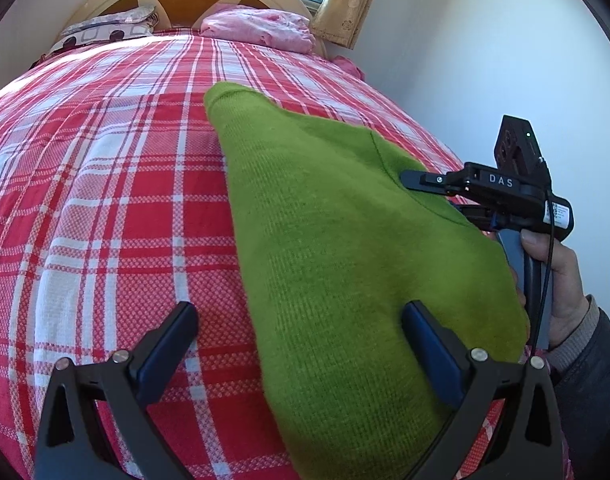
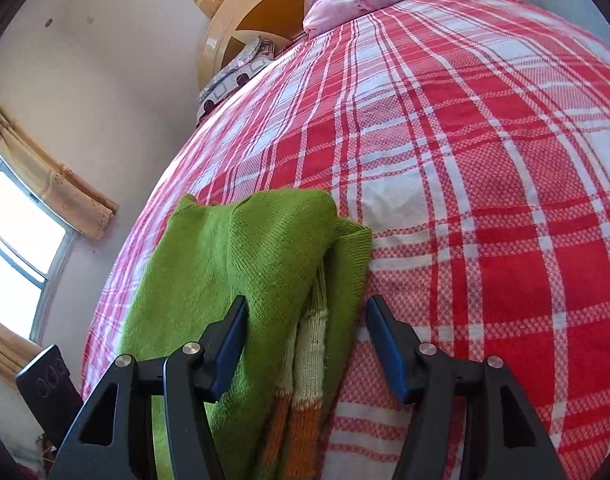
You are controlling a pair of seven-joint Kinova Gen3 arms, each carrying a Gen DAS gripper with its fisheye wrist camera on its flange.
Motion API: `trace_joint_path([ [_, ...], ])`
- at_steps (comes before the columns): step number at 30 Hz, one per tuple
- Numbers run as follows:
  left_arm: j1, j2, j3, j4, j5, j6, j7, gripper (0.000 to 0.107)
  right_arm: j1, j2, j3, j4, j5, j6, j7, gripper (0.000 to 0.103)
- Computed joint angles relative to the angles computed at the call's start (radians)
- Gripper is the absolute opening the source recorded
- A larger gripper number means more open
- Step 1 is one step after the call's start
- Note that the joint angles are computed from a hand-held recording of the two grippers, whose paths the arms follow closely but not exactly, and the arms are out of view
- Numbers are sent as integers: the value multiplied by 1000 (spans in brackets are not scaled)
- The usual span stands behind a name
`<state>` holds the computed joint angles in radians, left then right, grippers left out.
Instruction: Fold small clothes
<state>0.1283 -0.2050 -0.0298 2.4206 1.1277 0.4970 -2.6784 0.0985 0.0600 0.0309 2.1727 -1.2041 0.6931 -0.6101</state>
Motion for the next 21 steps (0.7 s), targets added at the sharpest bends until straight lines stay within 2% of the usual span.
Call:
trace_joint_path([
  [4,-2,13,-9,-7,17,30,-38,103,24,34,8,-8,-46,52,45,52],
  [6,-12,18,-23,-6,36,69,-78,102,45,60,10,-13,-73,97,77,42],
  [9,-37,27,-29,-6,60,119,-127,97,67,80,7,-4,-117,132,133,35],
  [10,-45,31,-30,-6,69,139,-148,92,69,80,5,2,-128,130,147,34],
  [11,-55,34,-31,-5,77,158,-168,86,68,75,3,8,-136,122,156,32],
  [17,-84,29,-1,-8,68,171,-162,77,12,5,-14,55,-167,-4,224,26],
  [21,-79,-3,25,-20,14,135,-86,63,-9,-17,-5,71,-180,-33,246,25],
])
